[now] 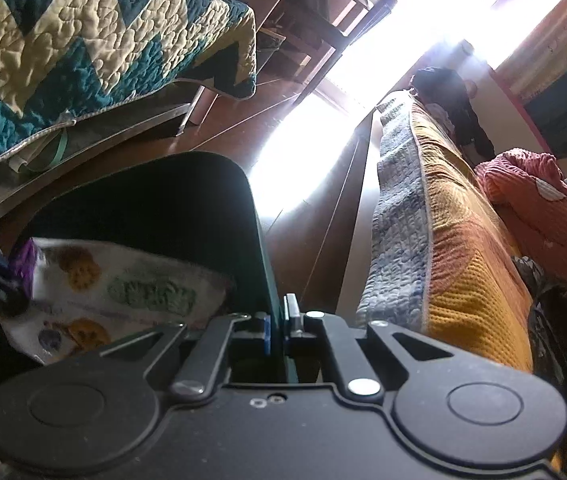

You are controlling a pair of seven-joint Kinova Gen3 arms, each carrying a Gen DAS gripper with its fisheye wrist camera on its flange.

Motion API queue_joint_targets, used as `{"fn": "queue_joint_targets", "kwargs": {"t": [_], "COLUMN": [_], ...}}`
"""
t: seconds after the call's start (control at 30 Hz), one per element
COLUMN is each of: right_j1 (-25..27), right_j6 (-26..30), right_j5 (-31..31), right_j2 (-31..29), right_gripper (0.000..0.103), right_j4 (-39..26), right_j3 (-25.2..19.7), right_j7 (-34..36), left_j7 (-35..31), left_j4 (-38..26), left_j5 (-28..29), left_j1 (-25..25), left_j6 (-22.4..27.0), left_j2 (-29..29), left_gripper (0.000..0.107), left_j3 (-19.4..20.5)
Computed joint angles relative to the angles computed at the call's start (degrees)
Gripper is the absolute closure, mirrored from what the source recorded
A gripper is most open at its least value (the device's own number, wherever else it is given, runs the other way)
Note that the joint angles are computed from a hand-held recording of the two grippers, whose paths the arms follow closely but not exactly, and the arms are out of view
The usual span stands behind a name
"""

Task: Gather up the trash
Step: 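Carry the cookie wrapper into the green bin and open the left tool, then lower the left tool and grasp the white tissues on the floor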

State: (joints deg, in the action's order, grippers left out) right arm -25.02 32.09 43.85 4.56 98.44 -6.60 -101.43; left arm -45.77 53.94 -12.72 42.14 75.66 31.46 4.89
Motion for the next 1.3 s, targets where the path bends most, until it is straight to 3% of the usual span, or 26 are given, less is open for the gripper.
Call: {"fn": "queue_joint_targets", "kwargs": {"t": [0.13, 0.2, 0.33, 0.5, 0.63, 0.93, 1.07, 1.3], "right_j1": [-0.21, -0.46, -0.68, -0.63, -0.57, -0.75, -0.75, -0.61], "right_j6": [0.28, 0.41, 0.45, 0.49, 0.43, 0.73, 0.8, 0.69], "right_j5": [-0.12, 0.16, 0.39, -0.09, -0.51, -0.34, -0.46, -0.83], "right_j2": [0.52, 0.7, 0.87, 0.85, 0.88, 0.96, 1.03, 1.14], "right_gripper": [0.097, 0.097, 0.097, 0.097, 0.097, 0.097, 0.097, 0.097], "right_j4": [-0.75, -0.95, -1.15, -1.26, -1.35, -1.48, -1.57, -1.66], "right_j3": [0.02, 0.12, 0.33, 0.41, 0.44, 0.44, 0.46, 0.65], "right_j7": [-0.12, -0.53, -0.86, -0.6, -0.27, -0.18, -0.08, 0.32], "left_j7": [0.19, 0.27, -0.03, -1.31, -2.17, -4.35, -6.98, -11.47], "left_j4": [2.04, 3.33, 7.22, 12.46, 18.31, 25.64, 27.76, 28.5], "left_j5": [0.91, 1.54, 0.99, -0.75, -2.87, -0.43, 3.04, 4.21], "left_j1": [-0.52, -0.99, -0.91, -0.56, 0.07, -1.93, -2.95, 0.27], "left_j6": [-2.11, -3.47, -7.2, -10.52, -13.4, -13.92, -15.54, -18.57], "left_j2": [-0.94, -1.6, -4.25, -9.24, -14.53, -18.16, -16.12, -7.12], "left_gripper": [0.089, 0.082, 0.049, 0.046, 0.03, 0.026, 0.026, 0.026], "left_j3": [0.36, 0.62, 0.99, 2.15, 3.71, 7.41, 8.38, 8.29]}}
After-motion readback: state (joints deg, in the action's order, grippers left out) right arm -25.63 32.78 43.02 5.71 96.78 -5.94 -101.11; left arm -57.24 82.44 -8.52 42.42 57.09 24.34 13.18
